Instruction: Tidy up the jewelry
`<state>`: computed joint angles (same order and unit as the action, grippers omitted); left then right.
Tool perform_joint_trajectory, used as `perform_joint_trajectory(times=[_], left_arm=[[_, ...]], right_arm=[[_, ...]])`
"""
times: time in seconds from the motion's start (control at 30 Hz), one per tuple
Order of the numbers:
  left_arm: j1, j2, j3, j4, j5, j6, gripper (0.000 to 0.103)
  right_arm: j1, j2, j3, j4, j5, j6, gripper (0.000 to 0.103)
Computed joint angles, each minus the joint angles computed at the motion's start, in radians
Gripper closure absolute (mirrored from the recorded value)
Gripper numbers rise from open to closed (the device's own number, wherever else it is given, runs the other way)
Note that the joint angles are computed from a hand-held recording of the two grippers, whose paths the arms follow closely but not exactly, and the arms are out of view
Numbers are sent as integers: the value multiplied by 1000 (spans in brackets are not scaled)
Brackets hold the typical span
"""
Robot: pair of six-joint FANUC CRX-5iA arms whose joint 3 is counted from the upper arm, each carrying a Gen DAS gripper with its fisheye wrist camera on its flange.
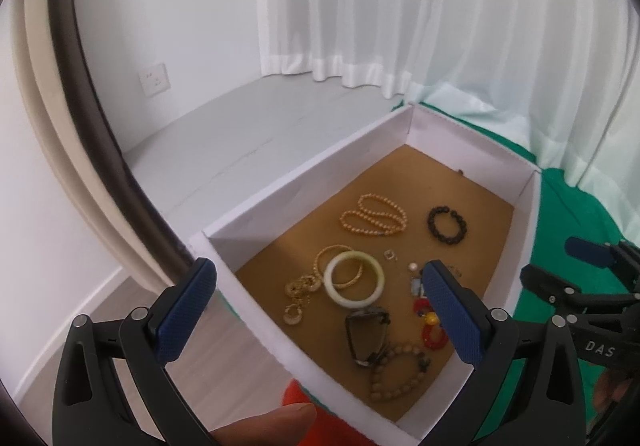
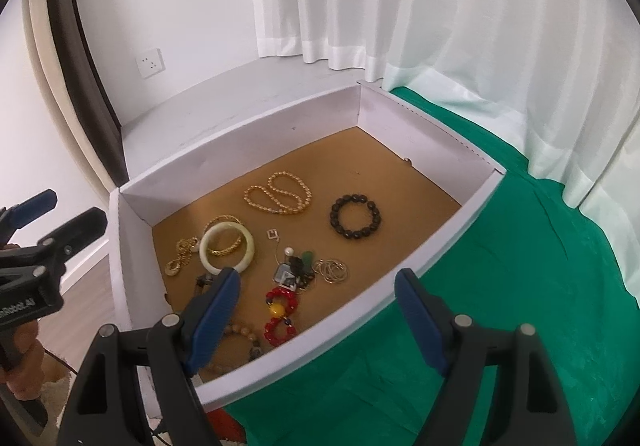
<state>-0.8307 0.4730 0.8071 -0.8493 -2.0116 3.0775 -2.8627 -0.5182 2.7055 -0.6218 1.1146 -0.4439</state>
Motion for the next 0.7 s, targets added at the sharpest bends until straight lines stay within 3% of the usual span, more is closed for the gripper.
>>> perform_joint_trajectory(times=[0.13, 0.4, 0.57, 0.7], left_arm=[[15, -5, -15, 36, 17, 24, 0], [14, 25, 35, 21, -36, -1, 0], [21, -2, 1, 42, 2, 42, 0], [19, 5, 16, 36, -14, 45, 0]], right_arm=[[7, 2, 4, -4, 0, 5, 21], [14, -4, -4, 2, -23, -7, 21], [24, 0, -8, 26, -42, -9, 21], [27, 9, -3, 32, -54, 1, 21]])
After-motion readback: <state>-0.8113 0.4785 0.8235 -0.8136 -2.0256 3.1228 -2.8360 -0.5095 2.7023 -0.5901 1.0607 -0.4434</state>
